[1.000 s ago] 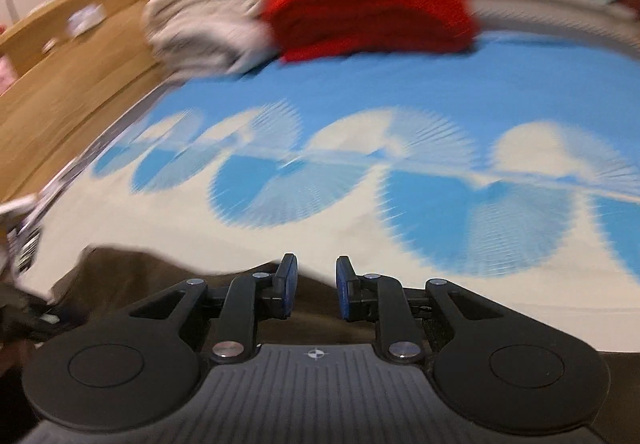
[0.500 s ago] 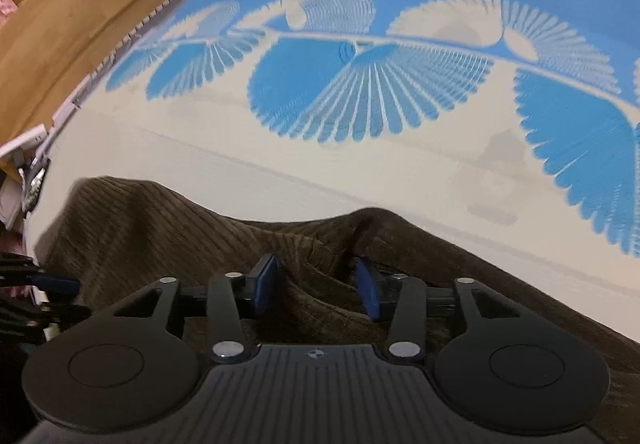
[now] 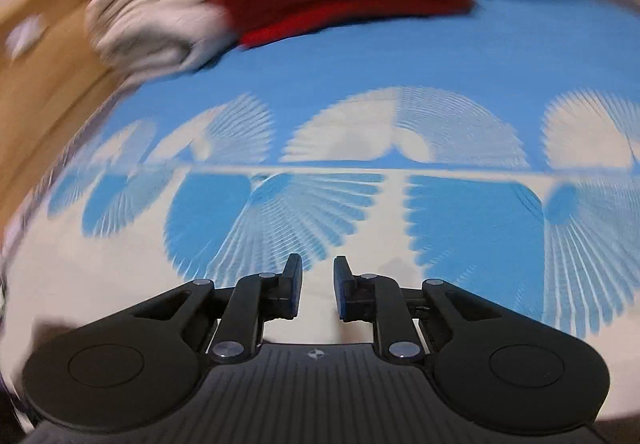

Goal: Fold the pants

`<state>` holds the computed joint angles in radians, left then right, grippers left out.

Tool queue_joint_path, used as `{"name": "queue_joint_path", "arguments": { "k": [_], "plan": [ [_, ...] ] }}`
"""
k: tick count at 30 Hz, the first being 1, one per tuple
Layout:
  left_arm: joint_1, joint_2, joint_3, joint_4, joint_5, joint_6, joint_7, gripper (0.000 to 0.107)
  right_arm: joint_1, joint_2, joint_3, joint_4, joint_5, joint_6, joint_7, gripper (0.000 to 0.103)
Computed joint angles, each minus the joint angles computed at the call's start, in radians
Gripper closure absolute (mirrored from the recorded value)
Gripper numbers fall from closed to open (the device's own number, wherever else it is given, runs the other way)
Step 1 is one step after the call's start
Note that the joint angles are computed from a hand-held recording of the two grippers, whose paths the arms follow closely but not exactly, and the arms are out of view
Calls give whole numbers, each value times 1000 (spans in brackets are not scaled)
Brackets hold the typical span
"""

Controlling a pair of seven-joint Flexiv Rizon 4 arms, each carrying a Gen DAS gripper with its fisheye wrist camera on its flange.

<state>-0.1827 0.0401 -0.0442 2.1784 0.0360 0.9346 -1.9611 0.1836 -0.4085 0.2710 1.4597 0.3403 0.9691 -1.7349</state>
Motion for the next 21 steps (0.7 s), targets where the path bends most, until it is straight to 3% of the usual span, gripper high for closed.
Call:
{"name": "queue_joint_path", "arguments": {
  "k": [4,8,11,12,14,15,17,21],
  "plan": [
    [0,31,13,43,-46,92,-2,59,-85,10,79,-61,128,-165,-210,84],
    [32,70,19,87,-11,242,-110,59,-134,29,127,-107,248,-414,-441,84],
    [94,91,-8,61,134,190,-283,61,-109,24,102,-117,246,-522,-466,84],
    [106,90,-15,46,167,141,-315,63,-76,29,76,-95,200,-506,-452,84],
    [112,76,-21,10,188,7,-335,81,13,46,6,-9,58,-386,-394,85],
    [108,72,-17,2,192,-23,-336,82,34,46,-16,18,20,-341,-364,84],
    [101,77,-13,-6,211,-17,-355,81,33,44,-31,25,25,-307,-310,85],
    [86,85,-9,-3,210,21,-378,80,50,105,-72,115,-54,-106,-152,78]
  ]
}}
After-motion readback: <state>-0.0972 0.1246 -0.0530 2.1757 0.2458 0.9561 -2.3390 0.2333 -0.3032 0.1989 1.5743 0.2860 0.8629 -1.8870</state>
